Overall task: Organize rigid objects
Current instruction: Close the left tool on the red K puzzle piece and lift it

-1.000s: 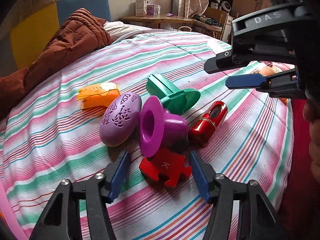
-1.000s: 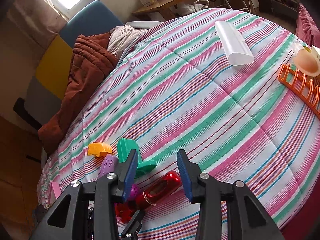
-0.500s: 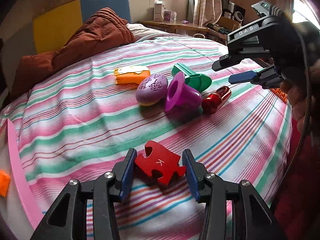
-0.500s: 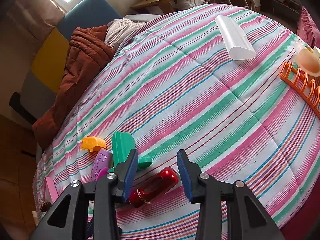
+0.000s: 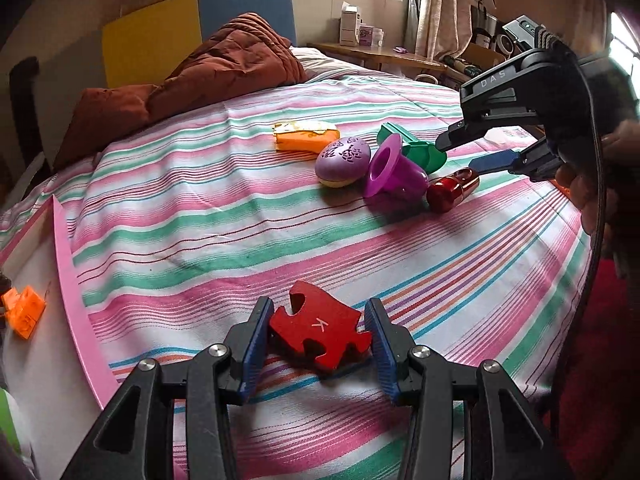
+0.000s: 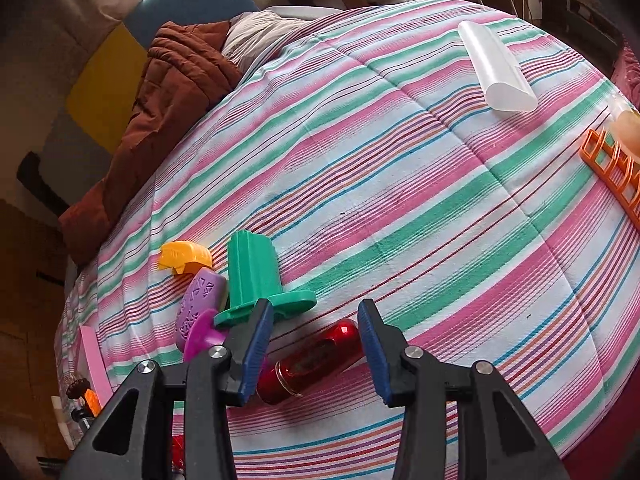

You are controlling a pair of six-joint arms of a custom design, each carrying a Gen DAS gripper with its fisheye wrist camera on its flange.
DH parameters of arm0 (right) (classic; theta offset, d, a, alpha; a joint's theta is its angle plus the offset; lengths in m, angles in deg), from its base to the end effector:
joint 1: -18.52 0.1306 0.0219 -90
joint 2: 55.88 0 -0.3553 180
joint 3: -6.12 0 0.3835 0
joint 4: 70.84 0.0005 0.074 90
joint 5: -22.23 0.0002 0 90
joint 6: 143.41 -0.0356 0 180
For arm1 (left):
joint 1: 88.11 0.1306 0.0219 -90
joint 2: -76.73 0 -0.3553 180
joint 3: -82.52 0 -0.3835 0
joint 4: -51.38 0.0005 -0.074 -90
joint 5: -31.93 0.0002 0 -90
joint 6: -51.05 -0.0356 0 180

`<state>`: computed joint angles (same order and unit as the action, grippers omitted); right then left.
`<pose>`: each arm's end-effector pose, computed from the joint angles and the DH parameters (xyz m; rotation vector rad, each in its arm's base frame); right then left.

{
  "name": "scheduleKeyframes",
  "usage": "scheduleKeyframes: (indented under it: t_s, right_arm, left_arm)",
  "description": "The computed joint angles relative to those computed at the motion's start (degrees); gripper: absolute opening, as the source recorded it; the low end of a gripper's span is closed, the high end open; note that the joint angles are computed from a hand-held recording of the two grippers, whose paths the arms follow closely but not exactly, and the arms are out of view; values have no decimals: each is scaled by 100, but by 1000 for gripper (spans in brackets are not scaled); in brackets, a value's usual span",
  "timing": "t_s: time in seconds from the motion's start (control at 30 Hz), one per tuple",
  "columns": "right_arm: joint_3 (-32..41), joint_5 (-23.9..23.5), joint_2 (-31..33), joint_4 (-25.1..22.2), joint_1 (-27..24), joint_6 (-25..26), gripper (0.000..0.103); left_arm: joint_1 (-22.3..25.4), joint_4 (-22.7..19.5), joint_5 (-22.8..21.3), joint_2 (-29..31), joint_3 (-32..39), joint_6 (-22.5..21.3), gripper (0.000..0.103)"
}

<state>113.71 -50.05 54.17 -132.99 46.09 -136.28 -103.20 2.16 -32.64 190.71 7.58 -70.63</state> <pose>0.5131 0.2551 0.3503 1.3014 2.2852 0.2526 0.5762 -0.1717 0.3055 1.1380 2.2268 -0.4544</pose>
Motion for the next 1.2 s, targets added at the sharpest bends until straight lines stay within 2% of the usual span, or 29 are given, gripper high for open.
scheduleKeyframes:
  t_s: [0.4, 0.87, 0.97, 1.03, 1.1, 1.13, 1.2]
  right_arm:
    - [180, 125, 119, -364, 2, 14, 44]
    - [538, 145, 374, -795, 6, 278, 46]
    - [818, 140, 529, -1001, 31, 608, 46]
    - [1112, 98, 666, -1204, 47, 1071, 46]
    - [1213, 43, 676, -1190, 61, 1522, 46]
    - [1197, -7, 645, -1145, 79, 1683, 49]
    - [1097, -189, 559, -1039, 63, 2008, 63]
  left_arm:
    - [51, 120, -67, -120, -165, -2, 47]
    - [107, 338, -123, -305, -442, -96, 47]
    - [107, 399, -111, -328, -481, -116, 47]
    - [108, 433, -97, -341, -506, -111, 47]
    - [113, 497, -80, -371, -562, -126, 47]
    - [121, 487, -70, -368, -556, -125, 47]
    - [127, 482, -64, -360, -544, -134, 47]
